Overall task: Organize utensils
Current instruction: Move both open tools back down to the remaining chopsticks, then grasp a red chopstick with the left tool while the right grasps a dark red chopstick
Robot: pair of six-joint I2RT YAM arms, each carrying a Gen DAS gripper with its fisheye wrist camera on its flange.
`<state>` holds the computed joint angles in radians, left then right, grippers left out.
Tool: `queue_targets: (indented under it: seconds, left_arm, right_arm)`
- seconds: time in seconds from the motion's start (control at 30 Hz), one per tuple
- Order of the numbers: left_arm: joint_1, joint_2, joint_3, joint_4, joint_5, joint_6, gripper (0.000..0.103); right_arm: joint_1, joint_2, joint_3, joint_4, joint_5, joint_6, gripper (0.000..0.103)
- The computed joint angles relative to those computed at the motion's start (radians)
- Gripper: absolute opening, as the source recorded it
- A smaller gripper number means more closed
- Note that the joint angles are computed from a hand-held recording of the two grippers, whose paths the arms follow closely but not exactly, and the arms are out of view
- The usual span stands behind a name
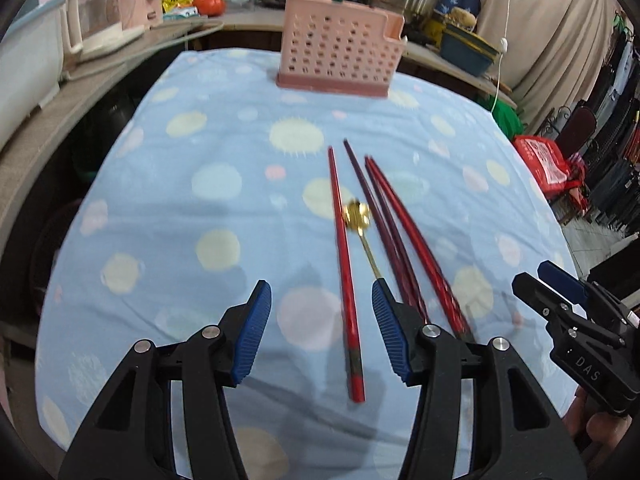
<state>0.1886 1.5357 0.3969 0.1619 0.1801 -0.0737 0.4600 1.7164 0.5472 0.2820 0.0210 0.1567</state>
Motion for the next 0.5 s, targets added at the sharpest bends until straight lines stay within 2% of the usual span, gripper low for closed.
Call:
queue_targets:
  seconds: [0.4,0.5]
  left_arm:
    - [-0.086,0.064,-0.079,0.109,-0.043,-0.022,0.048]
    - [-0.088,0.107,-0.08,0.133,-0.036,-0.016,0.037]
  right_arm:
    - [0.038,0.039,-0.071,0.057,0.002,0.032,0.051]
    - [0.039,0.038,-0.076,0.059,0.002,0.036,0.051]
